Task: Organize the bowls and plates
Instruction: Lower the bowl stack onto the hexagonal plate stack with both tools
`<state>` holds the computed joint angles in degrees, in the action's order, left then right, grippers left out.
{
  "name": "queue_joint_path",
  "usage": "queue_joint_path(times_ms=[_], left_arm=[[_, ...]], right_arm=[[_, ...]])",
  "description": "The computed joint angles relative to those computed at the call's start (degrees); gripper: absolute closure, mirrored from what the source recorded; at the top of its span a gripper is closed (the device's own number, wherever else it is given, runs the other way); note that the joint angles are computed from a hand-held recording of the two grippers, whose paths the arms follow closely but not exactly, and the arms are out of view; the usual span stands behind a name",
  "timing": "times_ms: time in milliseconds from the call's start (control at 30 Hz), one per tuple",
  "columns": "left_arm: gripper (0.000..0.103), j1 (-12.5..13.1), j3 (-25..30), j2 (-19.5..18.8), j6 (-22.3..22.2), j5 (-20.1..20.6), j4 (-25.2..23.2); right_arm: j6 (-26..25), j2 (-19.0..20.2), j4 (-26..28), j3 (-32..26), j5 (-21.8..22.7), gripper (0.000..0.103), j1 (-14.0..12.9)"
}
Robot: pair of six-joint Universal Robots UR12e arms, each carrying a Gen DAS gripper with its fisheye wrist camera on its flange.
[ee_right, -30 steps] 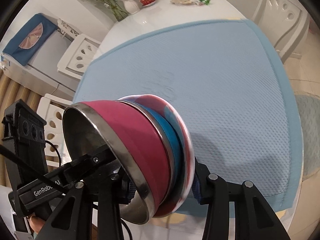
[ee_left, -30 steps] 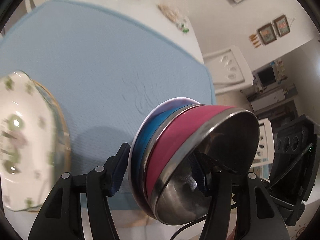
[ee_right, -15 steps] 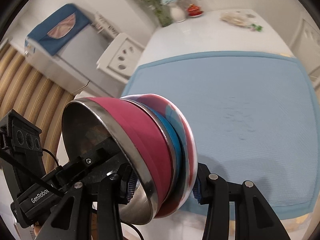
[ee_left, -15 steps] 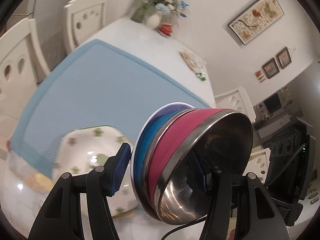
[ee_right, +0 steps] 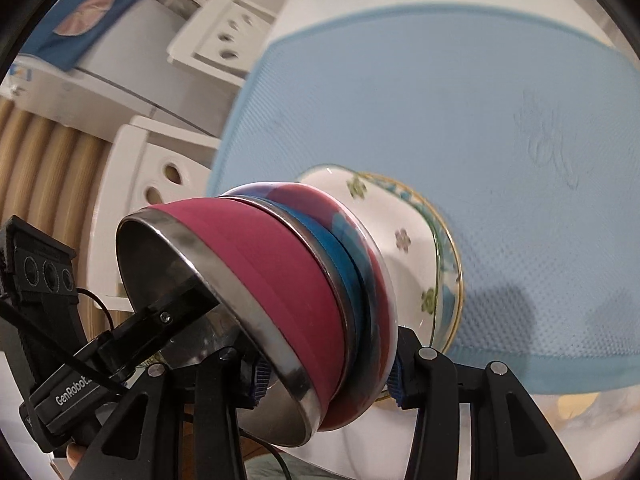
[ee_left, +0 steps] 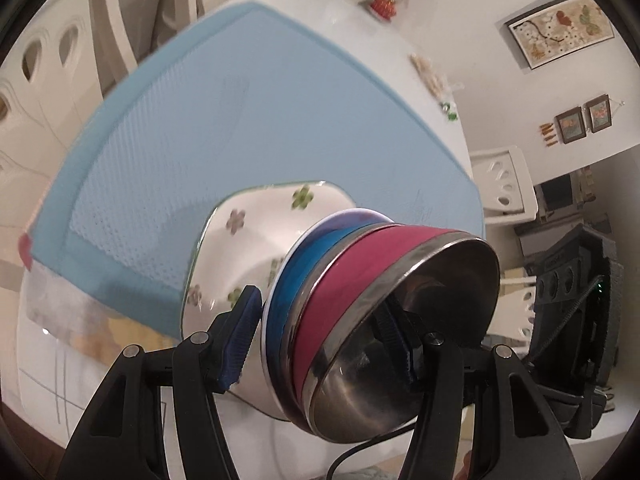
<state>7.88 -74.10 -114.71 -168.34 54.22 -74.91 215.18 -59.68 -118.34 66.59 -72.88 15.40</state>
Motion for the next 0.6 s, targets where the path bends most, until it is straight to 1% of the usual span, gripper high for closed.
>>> queue_joint_path(times_ms=[233, 333, 400, 433, 500, 533, 600], left_arm=[[0.048, 0.08, 1.12, -1.0, 3.85, -1.19, -3.77], [0.048, 0.25, 2.31, -1.86, 3.89, -2.46, -5.51], [0.048, 0.75, 2.84, -2.19, 3.74, -3.94, -6.32], [0.048, 1.0, 2.88, -2.22, 3.74, -4.58, -6.3], [0.048, 1.41, 2.65, -1.99, 3.58, -5.96, -4.82], [0.046, 1.5, 2.58, -1.89, 3.49, -6.26, -3.94], [0.046, 1.43, 2.77, -1.96, 3.35, -6.51, -2.32]], right_arm=[[2.97, 0.83, 2.04, -0.72, -1.91, 0.058, 0.03], [3.76, 1.37, 2.64, -1.57, -2.25, 0.058, -0.15], [4.73, 1.37, 2.14, -1.66, -1.73, 0.059, -0.53], [5.15, 1.16, 1.66, -1.43, -1.56, 0.059, -0.72], [5.56, 0.34, 0.31, -0.36, -1.76, 0.059, -0.95], [5.63, 0.11, -0.2, -0.18, -2.15, 0.059, -0.95], [5.33, -0.33, -0.95, 0.09, -3.29, 0.059, -0.9]])
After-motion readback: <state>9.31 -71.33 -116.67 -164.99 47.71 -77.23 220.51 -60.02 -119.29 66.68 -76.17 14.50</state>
